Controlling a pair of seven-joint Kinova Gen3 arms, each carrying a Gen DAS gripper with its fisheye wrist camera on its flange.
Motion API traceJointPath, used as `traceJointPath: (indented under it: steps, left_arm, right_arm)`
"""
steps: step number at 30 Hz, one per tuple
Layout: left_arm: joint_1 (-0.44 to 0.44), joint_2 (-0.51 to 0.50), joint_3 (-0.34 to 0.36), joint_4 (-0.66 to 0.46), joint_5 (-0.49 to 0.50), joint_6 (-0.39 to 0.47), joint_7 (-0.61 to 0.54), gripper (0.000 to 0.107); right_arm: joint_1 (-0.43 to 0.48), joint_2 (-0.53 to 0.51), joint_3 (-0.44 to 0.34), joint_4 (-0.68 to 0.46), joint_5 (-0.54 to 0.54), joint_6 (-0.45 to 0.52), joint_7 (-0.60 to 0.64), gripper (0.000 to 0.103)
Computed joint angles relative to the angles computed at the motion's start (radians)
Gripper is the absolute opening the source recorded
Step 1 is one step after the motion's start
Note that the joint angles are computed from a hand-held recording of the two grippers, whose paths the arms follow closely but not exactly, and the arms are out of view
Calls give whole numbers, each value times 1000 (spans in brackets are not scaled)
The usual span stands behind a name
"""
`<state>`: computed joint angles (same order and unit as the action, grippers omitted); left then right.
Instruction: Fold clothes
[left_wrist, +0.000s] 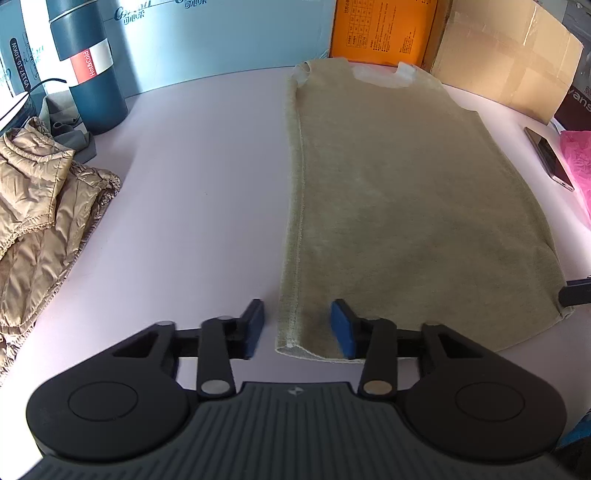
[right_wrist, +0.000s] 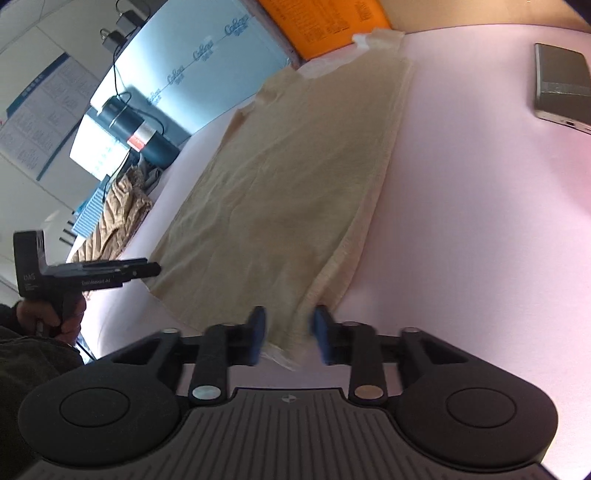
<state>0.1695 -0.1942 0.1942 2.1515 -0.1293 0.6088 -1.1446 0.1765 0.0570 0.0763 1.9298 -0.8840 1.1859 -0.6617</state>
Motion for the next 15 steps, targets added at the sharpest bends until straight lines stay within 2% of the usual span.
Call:
traceJointPath:
  steps: [2, 7, 11, 15]
  left_arm:
    - [12, -16, -37, -1, 48, 3, -53, 5]
    - [1, -69, -39, 3, 67, 9, -86, 5]
    - [-6, -117, -40, -5, 89, 22, -112, 5]
    - [-4, -157, -43, -25, 112, 56, -145, 5]
  right_arm:
    - [13, 25, 7, 12, -50, 21, 4, 11]
    - [116, 73, 41, 41, -212, 158, 27, 10]
    - [185, 80, 61, 46, -295, 247, 25, 9]
    - [219, 84, 67, 6, -319, 327, 21, 7]
